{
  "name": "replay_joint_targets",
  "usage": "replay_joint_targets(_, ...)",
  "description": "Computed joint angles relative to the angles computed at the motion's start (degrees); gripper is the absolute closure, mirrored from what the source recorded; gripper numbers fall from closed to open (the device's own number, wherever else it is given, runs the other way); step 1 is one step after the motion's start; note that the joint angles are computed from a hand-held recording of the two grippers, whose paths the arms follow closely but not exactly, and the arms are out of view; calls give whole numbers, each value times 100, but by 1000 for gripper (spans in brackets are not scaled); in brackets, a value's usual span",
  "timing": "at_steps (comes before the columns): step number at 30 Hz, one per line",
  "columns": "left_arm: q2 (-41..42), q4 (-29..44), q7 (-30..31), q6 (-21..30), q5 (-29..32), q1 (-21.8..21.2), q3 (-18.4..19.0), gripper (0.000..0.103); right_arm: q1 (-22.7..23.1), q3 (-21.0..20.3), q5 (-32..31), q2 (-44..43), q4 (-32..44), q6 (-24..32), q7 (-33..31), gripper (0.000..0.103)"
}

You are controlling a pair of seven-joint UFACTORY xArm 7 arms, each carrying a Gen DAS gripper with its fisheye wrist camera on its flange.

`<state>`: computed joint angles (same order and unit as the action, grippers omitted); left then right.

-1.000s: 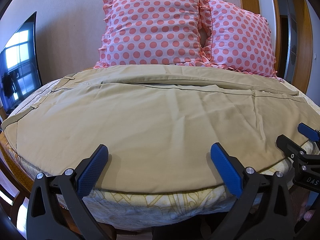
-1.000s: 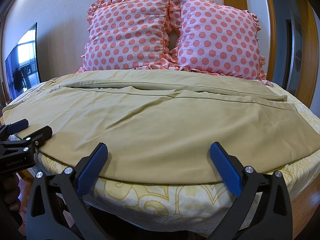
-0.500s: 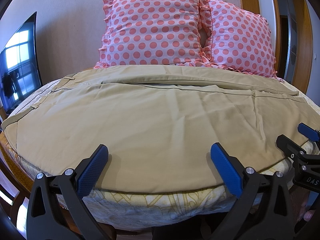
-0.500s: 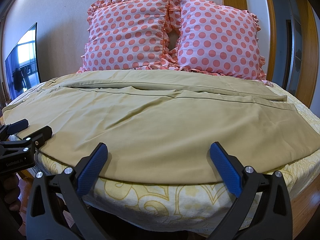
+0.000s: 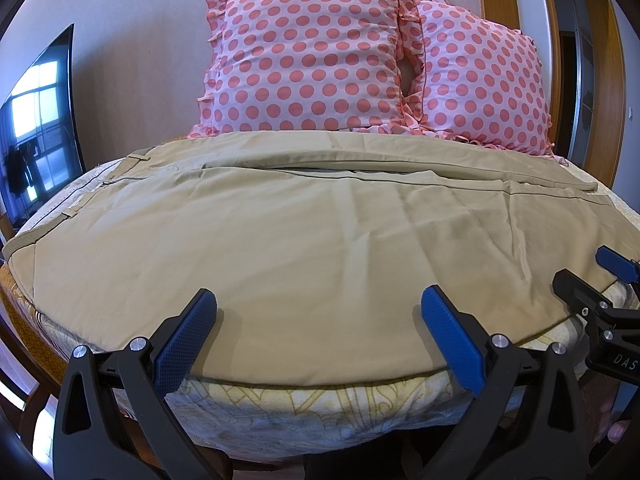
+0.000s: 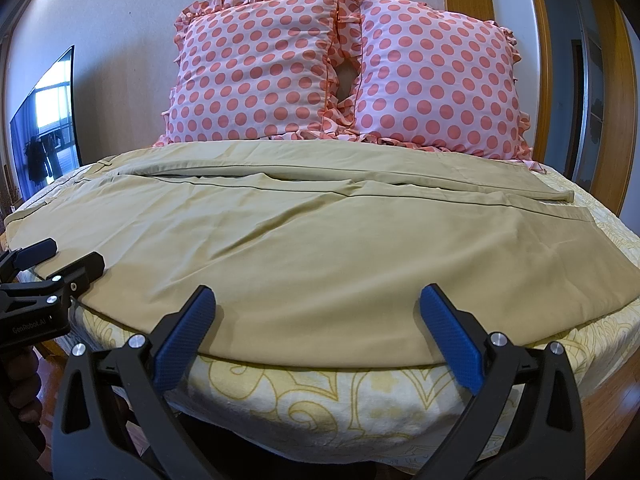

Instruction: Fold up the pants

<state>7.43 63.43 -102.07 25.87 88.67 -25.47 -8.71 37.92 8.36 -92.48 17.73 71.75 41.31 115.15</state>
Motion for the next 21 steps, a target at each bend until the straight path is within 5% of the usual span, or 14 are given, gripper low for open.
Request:
replay_joint_targets(16, 0, 1, -19, 3, 30, -3, 3, 1, 29, 14, -223, -26, -66, 76, 179, 2)
replay_joint_targets(18, 6, 14, 123, -34, -138, 15, 2, 1, -44, 13, -313, -71, -112, -113, 165, 2)
replay_joint_targets(21, -5, 125, 616, -554, -730, 176, 90, 1, -343, 7, 276, -147, -19, -749, -663, 2)
